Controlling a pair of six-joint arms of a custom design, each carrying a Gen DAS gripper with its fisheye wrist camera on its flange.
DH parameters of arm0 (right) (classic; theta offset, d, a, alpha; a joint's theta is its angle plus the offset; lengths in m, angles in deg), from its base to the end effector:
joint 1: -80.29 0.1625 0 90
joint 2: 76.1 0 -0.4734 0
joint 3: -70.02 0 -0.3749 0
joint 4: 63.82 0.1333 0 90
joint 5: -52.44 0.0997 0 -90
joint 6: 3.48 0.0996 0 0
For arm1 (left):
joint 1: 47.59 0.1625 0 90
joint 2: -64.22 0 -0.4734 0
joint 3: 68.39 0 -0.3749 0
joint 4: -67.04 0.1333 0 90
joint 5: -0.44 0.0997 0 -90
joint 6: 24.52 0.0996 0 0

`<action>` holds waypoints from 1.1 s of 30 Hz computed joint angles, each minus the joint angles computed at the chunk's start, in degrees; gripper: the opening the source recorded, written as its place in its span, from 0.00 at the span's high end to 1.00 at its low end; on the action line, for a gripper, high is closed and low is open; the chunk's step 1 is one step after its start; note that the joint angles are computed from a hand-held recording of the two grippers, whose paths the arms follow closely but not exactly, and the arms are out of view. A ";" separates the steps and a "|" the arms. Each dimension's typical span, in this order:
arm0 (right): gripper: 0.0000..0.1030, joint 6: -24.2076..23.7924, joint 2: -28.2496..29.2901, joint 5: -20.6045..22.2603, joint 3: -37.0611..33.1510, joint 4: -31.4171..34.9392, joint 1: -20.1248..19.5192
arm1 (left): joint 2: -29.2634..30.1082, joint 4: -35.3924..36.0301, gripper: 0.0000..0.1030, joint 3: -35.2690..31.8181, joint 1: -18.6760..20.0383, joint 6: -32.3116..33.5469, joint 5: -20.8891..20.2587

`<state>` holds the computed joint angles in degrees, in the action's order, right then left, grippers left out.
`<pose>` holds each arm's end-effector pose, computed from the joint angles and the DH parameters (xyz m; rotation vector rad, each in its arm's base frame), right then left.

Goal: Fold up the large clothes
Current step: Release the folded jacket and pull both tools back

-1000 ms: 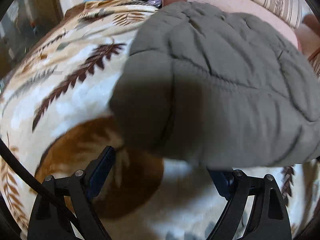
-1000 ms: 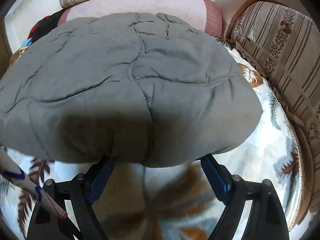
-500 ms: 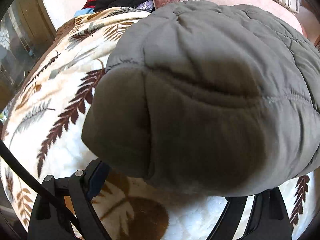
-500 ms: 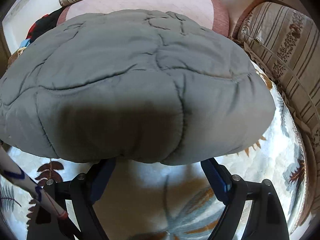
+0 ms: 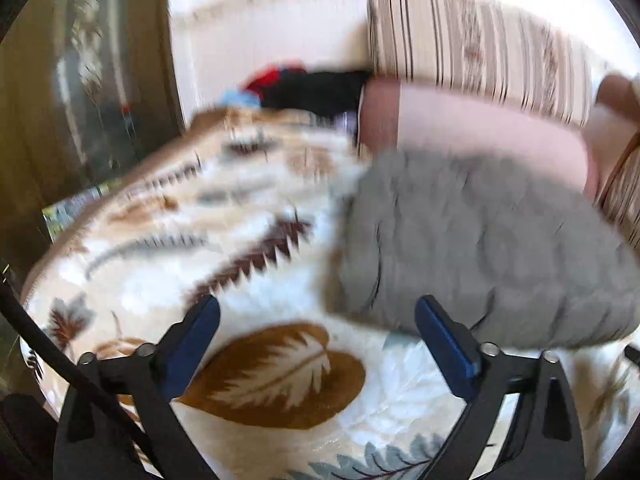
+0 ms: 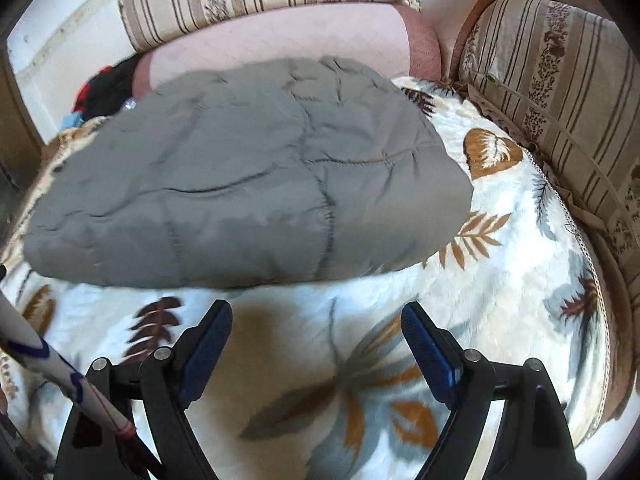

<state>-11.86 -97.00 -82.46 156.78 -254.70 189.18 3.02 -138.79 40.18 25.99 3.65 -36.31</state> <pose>0.2920 -0.6587 -0.0113 0.2505 -2.3031 0.8086 0.0422 -0.6108 0.3724 0.1182 1.9538 -1.1587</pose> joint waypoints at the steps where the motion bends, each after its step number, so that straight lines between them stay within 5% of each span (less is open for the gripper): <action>1: 0.12 0.31 -0.16 0.34 0.45 -0.32 0.45 | -0.22 -2.92 0.04 0.27 -0.77 1.95 0.34; 7: 0.12 0.17 -1.17 2.74 3.13 -4.11 4.37 | -3.29 -18.32 0.03 5.03 -7.25 12.71 -0.34; 11: 0.12 -0.97 -1.62 3.61 4.58 -7.04 6.85 | -5.56 -19.26 0.03 8.66 -10.53 12.06 -0.51; 18: 0.12 -1.45 -0.89 3.06 6.45 -8.72 9.40 | -8.80 -8.16 0.00 13.63 -11.33 -2.01 -1.93; 26: 0.12 -2.92 0.12 0.65 6.88 -9.08 9.72 | -7.83 3.23 0.00 14.83 -11.70 -10.03 3.24; 33: 0.12 -3.24 0.88 -0.63 6.43 -7.95 9.34 | -7.36 7.89 0.00 15.06 -11.34 -13.72 2.99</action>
